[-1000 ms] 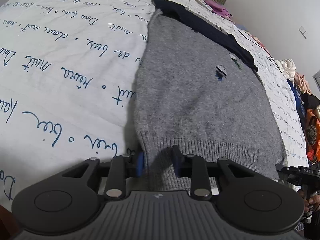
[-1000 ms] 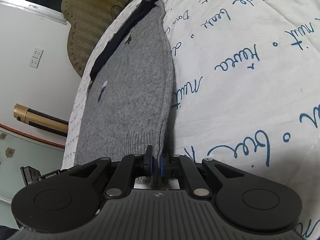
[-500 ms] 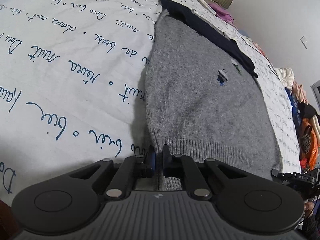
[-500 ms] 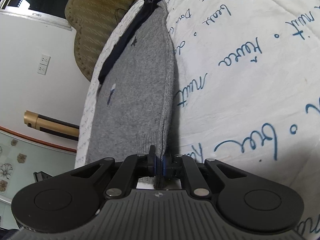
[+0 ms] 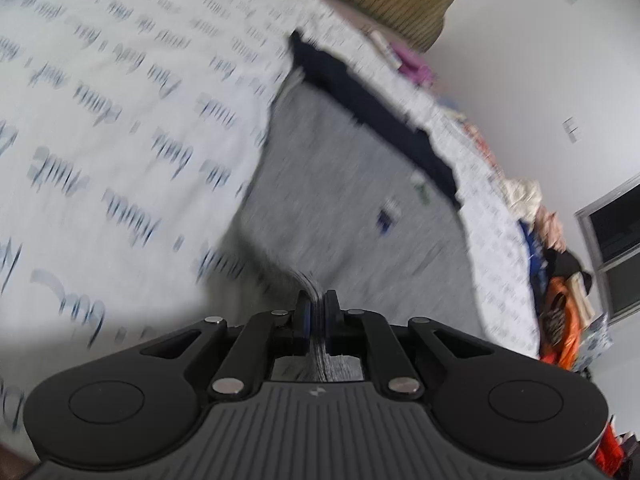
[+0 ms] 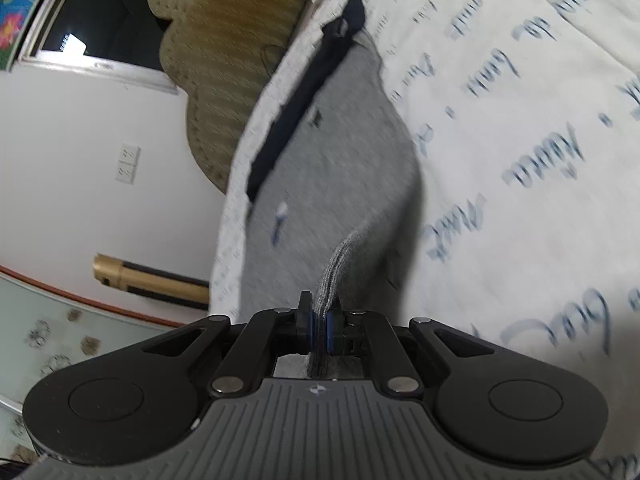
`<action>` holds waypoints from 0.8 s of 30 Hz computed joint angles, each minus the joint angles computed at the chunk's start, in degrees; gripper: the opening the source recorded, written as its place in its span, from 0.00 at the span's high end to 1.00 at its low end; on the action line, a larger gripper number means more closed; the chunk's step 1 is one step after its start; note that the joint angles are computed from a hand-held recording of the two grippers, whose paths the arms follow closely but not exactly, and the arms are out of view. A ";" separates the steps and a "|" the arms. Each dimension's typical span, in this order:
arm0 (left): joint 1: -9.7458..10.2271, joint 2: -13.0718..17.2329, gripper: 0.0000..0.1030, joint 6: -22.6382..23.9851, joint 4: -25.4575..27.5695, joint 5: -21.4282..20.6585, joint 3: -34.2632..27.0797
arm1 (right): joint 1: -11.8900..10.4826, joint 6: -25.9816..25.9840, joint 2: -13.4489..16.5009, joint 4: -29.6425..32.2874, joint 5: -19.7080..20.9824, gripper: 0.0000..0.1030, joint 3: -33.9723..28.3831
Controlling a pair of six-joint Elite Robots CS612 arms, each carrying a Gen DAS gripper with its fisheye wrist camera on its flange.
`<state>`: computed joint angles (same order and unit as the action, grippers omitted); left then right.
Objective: Fold small clothes
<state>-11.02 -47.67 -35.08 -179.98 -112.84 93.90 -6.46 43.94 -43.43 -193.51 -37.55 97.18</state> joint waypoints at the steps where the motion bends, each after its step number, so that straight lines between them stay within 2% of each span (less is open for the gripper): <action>1: 0.05 0.30 0.94 -0.21 -0.29 0.05 -0.85 | 0.00 1.47 0.58 -1.15 0.46 0.90 -1.03; 8: 0.66 4.07 0.94 0.18 0.76 -0.02 -9.33 | -0.11 11.01 5.90 -10.10 1.31 0.90 -12.48; 10: 0.56 5.17 0.95 2.19 3.70 0.71 -12.20 | -0.07 10.64 7.39 -8.80 1.08 0.90 -16.28; 12: 0.81 5.90 0.94 4.58 7.14 -1.05 -14.37 | -0.05 9.81 8.47 -6.06 2.01 0.90 -19.06; 13: 0.53 5.53 0.94 6.48 8.43 0.75 -14.34 | 0.01 8.13 8.59 -3.98 2.59 0.90 -19.74; 14: -0.02 4.71 0.94 9.42 9.22 4.95 -13.58 | 0.10 6.13 8.51 -1.89 3.02 0.90 -19.97; 15: -0.67 3.99 0.89 11.52 9.62 8.90 -12.71 | 0.14 4.25 8.31 -0.13 3.58 0.86 -19.65; 16: -0.97 3.49 0.76 12.74 10.26 11.16 -12.06 | 0.20 2.73 8.06 1.85 3.62 0.82 -19.28; 17: -0.98 3.27 0.67 12.57 10.69 11.85 -11.53 | 0.33 0.60 7.56 4.27 2.75 0.72 -18.54; 18: -1.02 3.13 0.46 11.97 10.27 12.17 -10.79 | 0.53 -1.47 6.94 6.05 1.49 0.68 -17.34; 19: -1.23 2.98 0.40 13.39 8.76 13.79 -9.75 | 0.68 -2.88 6.53 7.38 0.04 0.64 -16.46; 20: -2.00 2.66 0.40 17.21 6.42 17.74 -8.33 | 0.74 -4.04 6.12 8.74 -1.09 0.64 -15.56; 21: -3.38 2.30 0.40 23.21 4.02 23.46 -6.74 | 0.82 -5.45 5.68 10.51 -1.95 0.64 -14.87; 22: -4.51 2.17 0.40 29.21 1.52 26.95 -5.34 | 0.94 -7.71 5.14 12.22 -2.72 0.64 -14.20; 23: -5.35 2.20 0.40 35.21 -1.35 28.03 -4.03 | 1.13 -11.56 4.31 14.45 -3.86 0.64 -13.44; 24: -5.66 2.27 0.40 41.21 -3.87 26.77 -2.98 | 1.46 -16.66 3.19 17.12 -5.73 0.64 -12.66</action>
